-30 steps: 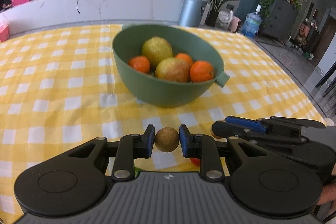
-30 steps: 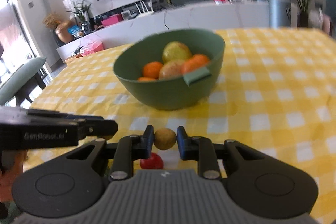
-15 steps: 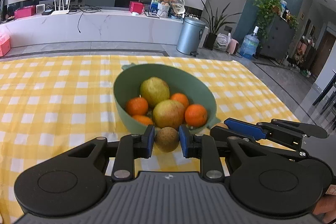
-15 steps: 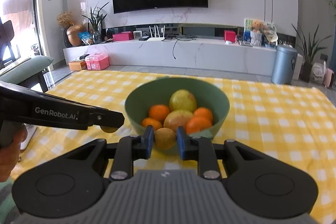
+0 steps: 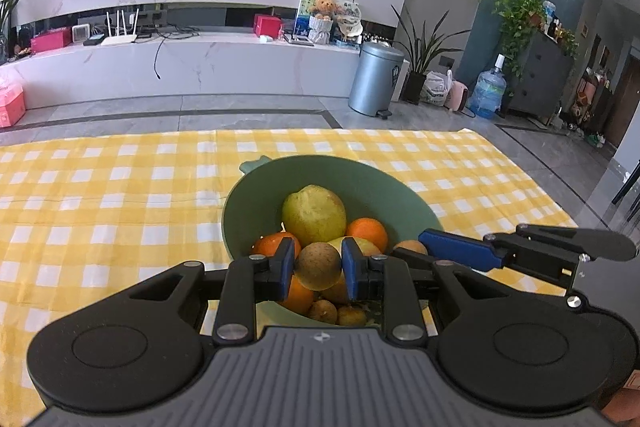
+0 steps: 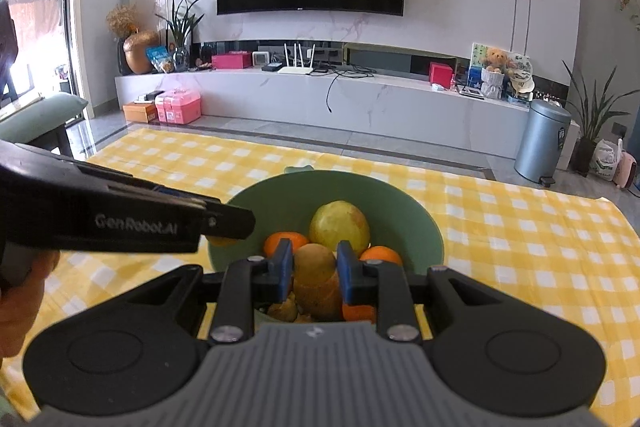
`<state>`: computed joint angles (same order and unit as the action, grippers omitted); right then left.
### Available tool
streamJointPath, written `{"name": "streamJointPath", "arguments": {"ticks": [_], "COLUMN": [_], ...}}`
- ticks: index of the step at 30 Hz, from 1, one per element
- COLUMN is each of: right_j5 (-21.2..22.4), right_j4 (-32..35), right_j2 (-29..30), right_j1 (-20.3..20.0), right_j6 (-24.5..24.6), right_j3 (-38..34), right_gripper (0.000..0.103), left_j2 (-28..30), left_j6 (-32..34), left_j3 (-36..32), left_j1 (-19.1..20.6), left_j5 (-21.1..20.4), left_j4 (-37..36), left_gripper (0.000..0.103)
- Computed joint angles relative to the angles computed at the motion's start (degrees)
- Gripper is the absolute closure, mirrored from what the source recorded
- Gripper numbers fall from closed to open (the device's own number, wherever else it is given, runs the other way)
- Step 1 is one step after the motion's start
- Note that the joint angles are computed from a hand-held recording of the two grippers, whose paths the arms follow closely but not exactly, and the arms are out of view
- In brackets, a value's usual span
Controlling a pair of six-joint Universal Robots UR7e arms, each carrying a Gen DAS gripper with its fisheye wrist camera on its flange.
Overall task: Organize fruits
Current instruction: 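Carry both brown fruits over the green colander with both tools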
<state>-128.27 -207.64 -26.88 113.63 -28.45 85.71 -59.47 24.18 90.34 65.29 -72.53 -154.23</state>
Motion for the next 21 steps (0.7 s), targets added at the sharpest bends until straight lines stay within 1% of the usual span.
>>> {"name": "streamJointPath", "arguments": {"ticks": [2,8,14,16,21], "right_j5": [-0.21,-0.63,-0.89,-0.75,-0.42], "right_j4": [0.92,3.6,6.0,6.95,10.14], "right_j2": [0.52,1.61,2.1,2.11,2.0], "right_j1": [-0.21,-0.92,-1.39,-1.63,-2.1], "right_j6": [-0.34,-0.2,-0.18,0.29,1.38], "right_j3": [-1.08,-2.83,-3.85,-3.92,-4.59], "right_gripper": [0.083,0.083,0.083,0.083,0.083], "left_j2": [0.61,1.2,2.15,2.43,2.75], "left_j6": [0.15,1.06,-0.03,0.12,0.93], "left_j3": [-0.49,-0.69,-1.66,-1.84,-1.93], "left_j1": [0.38,0.87,1.59,1.64,1.83], "left_j5": [-0.36,0.23,0.61,1.03,0.35], "left_j4": [-0.01,-0.28,1.29,1.53,2.09], "left_gripper": [0.075,0.075,0.075,0.075,0.075]}}
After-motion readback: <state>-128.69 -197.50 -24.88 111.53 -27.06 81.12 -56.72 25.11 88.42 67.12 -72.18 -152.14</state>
